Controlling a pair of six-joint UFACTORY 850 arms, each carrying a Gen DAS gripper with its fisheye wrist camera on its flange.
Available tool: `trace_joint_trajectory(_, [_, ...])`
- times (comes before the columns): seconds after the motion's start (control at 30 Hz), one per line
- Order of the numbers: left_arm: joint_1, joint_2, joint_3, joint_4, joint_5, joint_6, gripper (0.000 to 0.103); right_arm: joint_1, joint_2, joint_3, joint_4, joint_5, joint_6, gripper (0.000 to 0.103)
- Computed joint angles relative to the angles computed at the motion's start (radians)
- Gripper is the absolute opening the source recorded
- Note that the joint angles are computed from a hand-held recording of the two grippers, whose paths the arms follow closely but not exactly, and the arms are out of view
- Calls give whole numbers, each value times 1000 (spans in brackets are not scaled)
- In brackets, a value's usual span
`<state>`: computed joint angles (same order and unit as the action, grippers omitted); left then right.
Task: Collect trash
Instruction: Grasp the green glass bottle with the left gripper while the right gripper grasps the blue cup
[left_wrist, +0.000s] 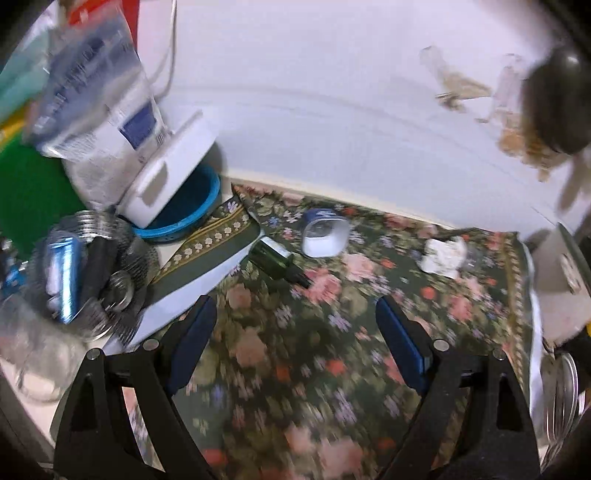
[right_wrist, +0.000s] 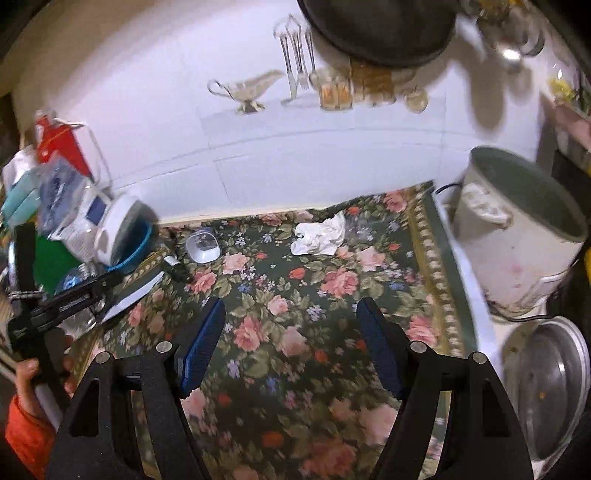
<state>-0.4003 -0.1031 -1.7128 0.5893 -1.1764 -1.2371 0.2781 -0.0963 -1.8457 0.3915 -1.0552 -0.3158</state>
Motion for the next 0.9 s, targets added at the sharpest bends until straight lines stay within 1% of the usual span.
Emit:
trace_joint_trajectory(0.1, [96, -24, 19, -79, 62, 76, 88, 42, -52, -32, -51, 8, 63, 70])
trace_joint_trajectory(0.2, [171, -66, 22, -163, 111, 172, 86, 74, -101, -61, -90, 9, 120, 70])
trace_joint_trajectory(0.27, [208, -96, 23, -205, 142, 220, 86, 88, -131, -81, -104, -1, 146, 70])
trace_joint_trajectory(0.43, [272, -148, 25, -306, 196, 291, 84, 136, -208, -149, -157, -29, 190, 70])
trace_joint_trajectory(0.47, [283, -154, 27, -328, 205, 305, 81, 143, -221, -162, -162, -34, 193, 70])
trace_joint_trajectory(0.6, [306, -170, 40, -402, 232, 364, 76, 171, -273, -220, -154, -46, 186, 70])
trace_joint_trajectory(0.67, [314, -170, 51, -437, 245, 404, 66, 179, -301, -252, -121, -59, 167, 70])
trace_joint_trajectory(0.7, [310, -170, 52, -422, 251, 401, 63, 182, -321, -276, -92, -72, 152, 70])
trace_joint_trajectory(0.73, [309, -165, 60, -421, 264, 413, 54, 185, -336, -294, -69, -82, 141, 70])
trace_joint_trajectory(0.8, [313, -155, 75, -441, 279, 448, 54, 196, -371, -336, -36, -99, 127, 70])
trace_joint_trajectory(0.9, [309, -138, 89, -429, 283, 463, 53, 224, -422, -393, -25, -111, 119, 72])
